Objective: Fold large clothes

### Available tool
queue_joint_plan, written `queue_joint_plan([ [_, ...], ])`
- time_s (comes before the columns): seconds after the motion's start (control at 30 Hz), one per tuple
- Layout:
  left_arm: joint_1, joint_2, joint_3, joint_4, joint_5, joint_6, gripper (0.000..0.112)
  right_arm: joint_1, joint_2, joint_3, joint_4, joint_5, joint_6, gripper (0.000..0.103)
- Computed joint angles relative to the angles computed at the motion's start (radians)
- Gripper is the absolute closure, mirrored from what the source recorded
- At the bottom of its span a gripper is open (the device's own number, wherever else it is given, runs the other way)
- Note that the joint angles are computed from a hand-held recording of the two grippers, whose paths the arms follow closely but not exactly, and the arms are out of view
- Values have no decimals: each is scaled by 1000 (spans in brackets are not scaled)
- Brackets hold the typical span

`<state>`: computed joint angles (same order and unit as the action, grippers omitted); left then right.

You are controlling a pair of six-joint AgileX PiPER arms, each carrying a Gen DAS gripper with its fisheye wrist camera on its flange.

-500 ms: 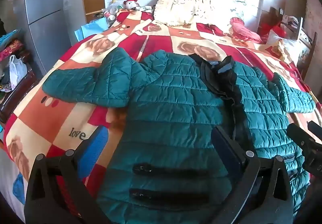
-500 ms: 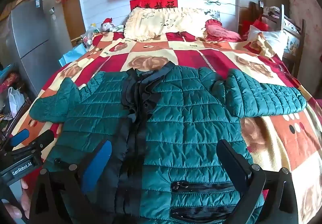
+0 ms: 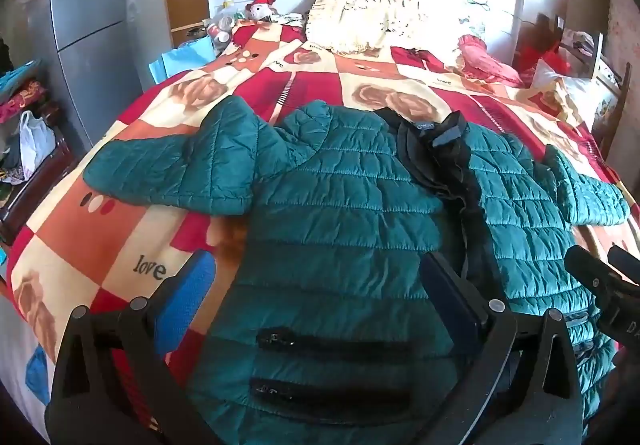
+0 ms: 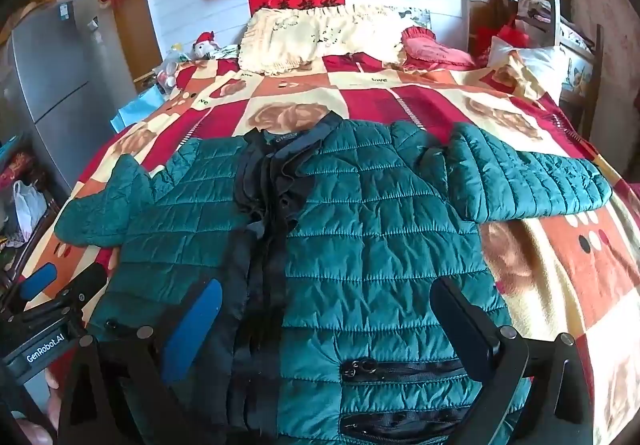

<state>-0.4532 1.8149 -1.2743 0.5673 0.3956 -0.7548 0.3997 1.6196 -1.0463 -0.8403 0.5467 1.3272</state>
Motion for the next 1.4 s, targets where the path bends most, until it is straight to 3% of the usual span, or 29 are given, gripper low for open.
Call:
queue_joint_plan([
  [0.27, -5, 13, -17, 7, 12, 3, 10, -2, 26, -37, 62, 30, -52, 0],
  [0.53, -12, 41, -49, 1, 23, -7, 10, -21, 29, -13, 6, -24, 14, 0],
  [1.4, -14, 76, -69, 12, 25, -24, 10, -47, 76, -55, 54, -27, -38, 0],
])
